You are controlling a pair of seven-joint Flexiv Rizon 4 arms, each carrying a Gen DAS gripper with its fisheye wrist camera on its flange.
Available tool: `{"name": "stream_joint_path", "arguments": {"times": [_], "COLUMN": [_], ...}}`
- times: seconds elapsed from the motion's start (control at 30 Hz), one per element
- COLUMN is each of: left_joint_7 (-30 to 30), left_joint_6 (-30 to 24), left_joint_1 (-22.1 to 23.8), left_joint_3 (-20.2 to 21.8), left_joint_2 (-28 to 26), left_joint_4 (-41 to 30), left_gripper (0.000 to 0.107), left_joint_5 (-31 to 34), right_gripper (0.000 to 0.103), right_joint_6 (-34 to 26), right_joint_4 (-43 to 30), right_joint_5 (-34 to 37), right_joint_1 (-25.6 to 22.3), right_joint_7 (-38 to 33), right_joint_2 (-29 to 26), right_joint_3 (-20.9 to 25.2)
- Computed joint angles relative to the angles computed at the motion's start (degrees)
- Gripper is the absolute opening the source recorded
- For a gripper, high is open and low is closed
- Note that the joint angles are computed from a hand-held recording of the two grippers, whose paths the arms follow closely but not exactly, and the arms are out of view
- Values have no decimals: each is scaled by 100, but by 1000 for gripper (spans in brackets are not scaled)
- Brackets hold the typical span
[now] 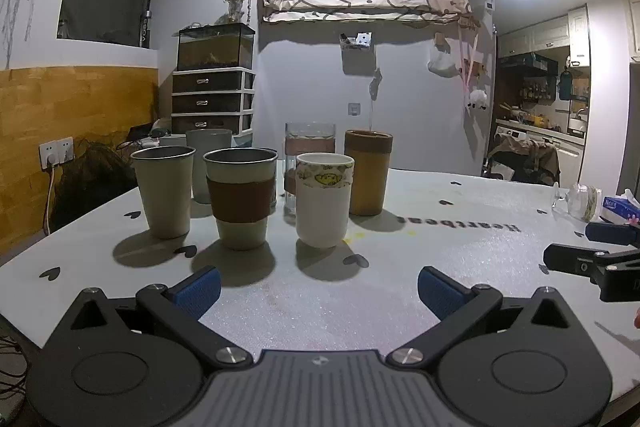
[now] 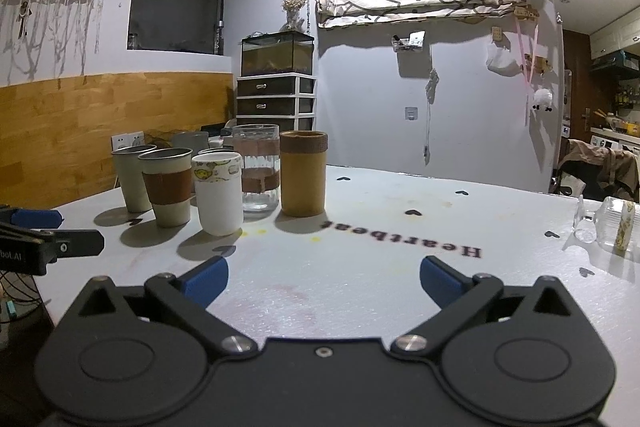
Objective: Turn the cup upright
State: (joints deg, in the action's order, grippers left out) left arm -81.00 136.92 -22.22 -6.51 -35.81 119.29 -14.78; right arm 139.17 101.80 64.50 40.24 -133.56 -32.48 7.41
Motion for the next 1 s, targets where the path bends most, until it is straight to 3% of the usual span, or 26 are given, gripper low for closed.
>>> {"name": "stream_joint_path", "arguments": {"times": [1.0], "left_joint_7": [13], "left_joint_6": [34], "left_joint_1": [-13], "left_joint_3": [18], "left_joint_2": [28], "left_joint_4": [27], "left_gripper": [103], "left_joint_5": [-54], "right_gripper": [103], "right_joint_6": [-5], "right_joint_4": [-32], "right_joint_5": [40], "right_joint_1": [0], "right_joint_7": [-44], "right_joint_2": [-10], "right_joint_3": [28]}}
